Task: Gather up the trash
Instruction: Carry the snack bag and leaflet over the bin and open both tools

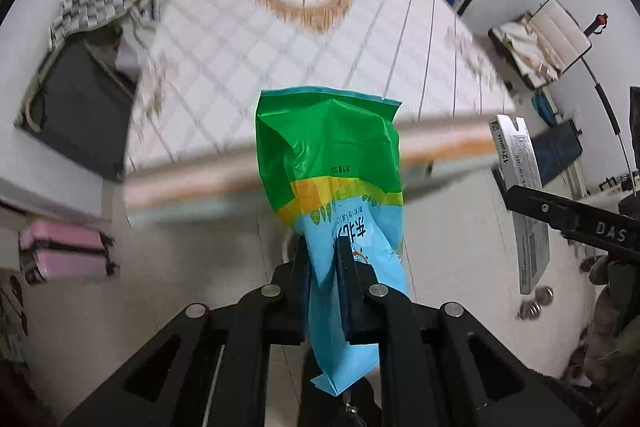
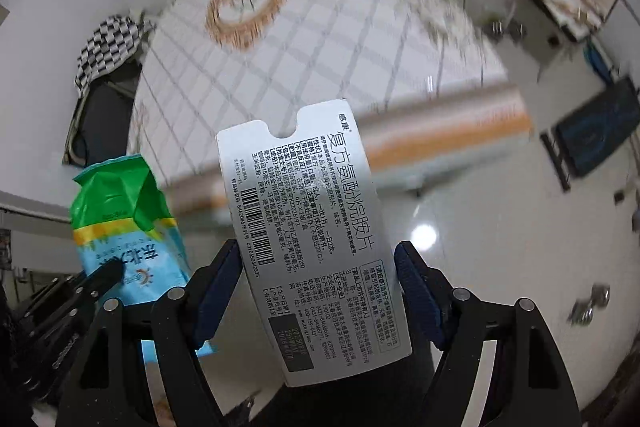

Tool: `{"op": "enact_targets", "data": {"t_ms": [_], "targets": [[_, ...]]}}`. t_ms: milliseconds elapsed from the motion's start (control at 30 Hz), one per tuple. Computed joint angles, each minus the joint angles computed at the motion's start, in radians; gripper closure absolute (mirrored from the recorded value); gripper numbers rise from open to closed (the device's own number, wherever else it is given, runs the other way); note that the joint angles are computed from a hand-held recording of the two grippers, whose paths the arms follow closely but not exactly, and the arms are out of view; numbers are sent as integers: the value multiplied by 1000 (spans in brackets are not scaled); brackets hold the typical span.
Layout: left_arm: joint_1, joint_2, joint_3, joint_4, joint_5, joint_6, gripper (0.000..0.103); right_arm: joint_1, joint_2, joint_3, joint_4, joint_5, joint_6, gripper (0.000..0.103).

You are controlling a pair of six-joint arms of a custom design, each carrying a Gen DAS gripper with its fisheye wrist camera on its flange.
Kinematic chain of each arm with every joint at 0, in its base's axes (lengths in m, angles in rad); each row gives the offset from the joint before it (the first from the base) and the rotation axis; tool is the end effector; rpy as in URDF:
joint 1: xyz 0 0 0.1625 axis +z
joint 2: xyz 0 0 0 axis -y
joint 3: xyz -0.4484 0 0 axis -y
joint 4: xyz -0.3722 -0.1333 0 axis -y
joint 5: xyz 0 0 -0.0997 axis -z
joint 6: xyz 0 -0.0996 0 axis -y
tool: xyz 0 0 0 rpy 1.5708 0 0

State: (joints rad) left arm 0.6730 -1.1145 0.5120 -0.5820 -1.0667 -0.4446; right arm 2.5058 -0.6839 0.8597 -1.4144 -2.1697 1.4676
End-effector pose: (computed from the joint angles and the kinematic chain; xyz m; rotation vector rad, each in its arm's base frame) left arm -0.3277 -0.4932 0.6576 0.6881 2.4210 -0.0176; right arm 0.6746 -0.4020 0.2704 -0.5464 -2.5071 0.5826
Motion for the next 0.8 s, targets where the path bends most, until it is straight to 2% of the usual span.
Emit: {"op": "enact_targets", "data": {"t_ms": [133, 233, 333, 467, 633, 700, 800], "targets": [[38, -111, 243, -52, -63, -48, 94, -6, -73, 231, -150, 112, 35, 24], [92, -181, 438, -135, -109, -64, 94, -29, -111, 394, -280, 180, 27, 24], [182, -224, 643, -264, -134, -63, 94, -73, -143, 602, -477, 250, 18, 24], [302, -233, 858, -462, -118, -21, 94, -150, -145, 828, -737, 293, 0, 24], [457, -173, 1014, -665, -93, 34, 91, -287, -60, 1049, -1115, 322, -68, 24], [508, -132, 1049, -741, -54, 58, 89, -346, -8, 1091, -1237, 329, -128, 24], [573, -82, 1063, -802, -74, 91, 86, -423, 84, 1127, -1401, 338, -197, 24]]}}
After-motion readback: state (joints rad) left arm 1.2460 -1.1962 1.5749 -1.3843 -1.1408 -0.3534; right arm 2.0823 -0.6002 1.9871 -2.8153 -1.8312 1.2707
